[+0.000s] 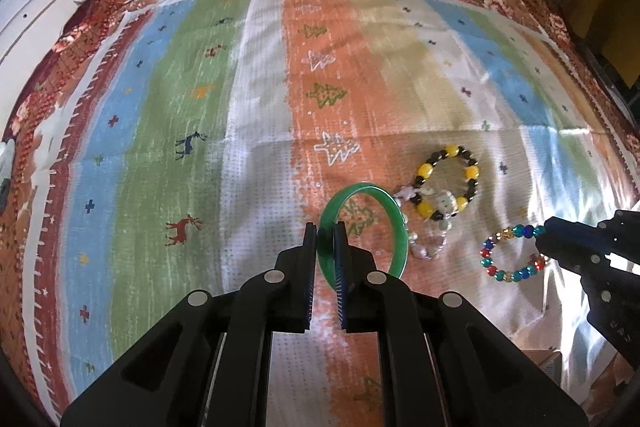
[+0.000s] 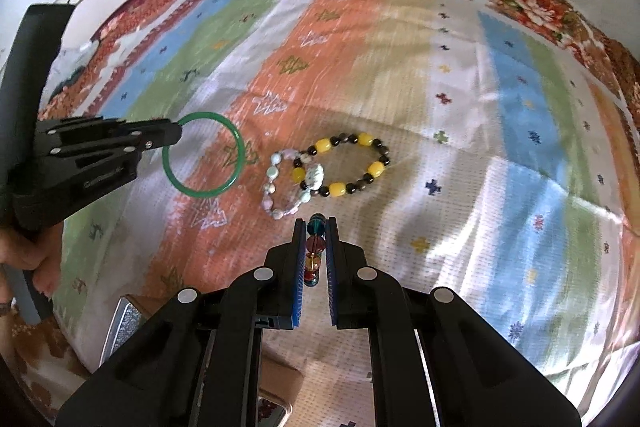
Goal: Organize jewelry
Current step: 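Lift the bangle and bead bracelet and carry both over the silver tin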
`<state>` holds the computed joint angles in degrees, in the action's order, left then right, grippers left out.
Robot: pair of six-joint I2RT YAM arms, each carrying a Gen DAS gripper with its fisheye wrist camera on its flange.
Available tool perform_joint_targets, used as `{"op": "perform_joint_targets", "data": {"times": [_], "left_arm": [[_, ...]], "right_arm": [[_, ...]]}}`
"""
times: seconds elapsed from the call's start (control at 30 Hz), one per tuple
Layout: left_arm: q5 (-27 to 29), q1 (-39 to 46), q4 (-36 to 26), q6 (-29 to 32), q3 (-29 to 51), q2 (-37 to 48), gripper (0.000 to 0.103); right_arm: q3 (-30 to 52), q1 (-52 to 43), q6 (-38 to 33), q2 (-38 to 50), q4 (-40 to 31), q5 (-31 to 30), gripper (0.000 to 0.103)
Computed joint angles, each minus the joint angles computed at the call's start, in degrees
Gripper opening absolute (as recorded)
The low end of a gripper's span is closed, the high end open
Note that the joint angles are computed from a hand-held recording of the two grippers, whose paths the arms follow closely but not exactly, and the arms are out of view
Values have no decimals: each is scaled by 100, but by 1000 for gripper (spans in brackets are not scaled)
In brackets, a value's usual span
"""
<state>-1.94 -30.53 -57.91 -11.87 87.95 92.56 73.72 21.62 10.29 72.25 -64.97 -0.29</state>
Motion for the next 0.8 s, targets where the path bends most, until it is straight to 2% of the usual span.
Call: {"op": "perform_joint_targets", "data": {"times": [0.8], "left_arm": [[-207, -614, -235, -394, 26, -795, 9]], "right_arm": [[-124, -401, 5, -910, -345, -63, 10]]}}
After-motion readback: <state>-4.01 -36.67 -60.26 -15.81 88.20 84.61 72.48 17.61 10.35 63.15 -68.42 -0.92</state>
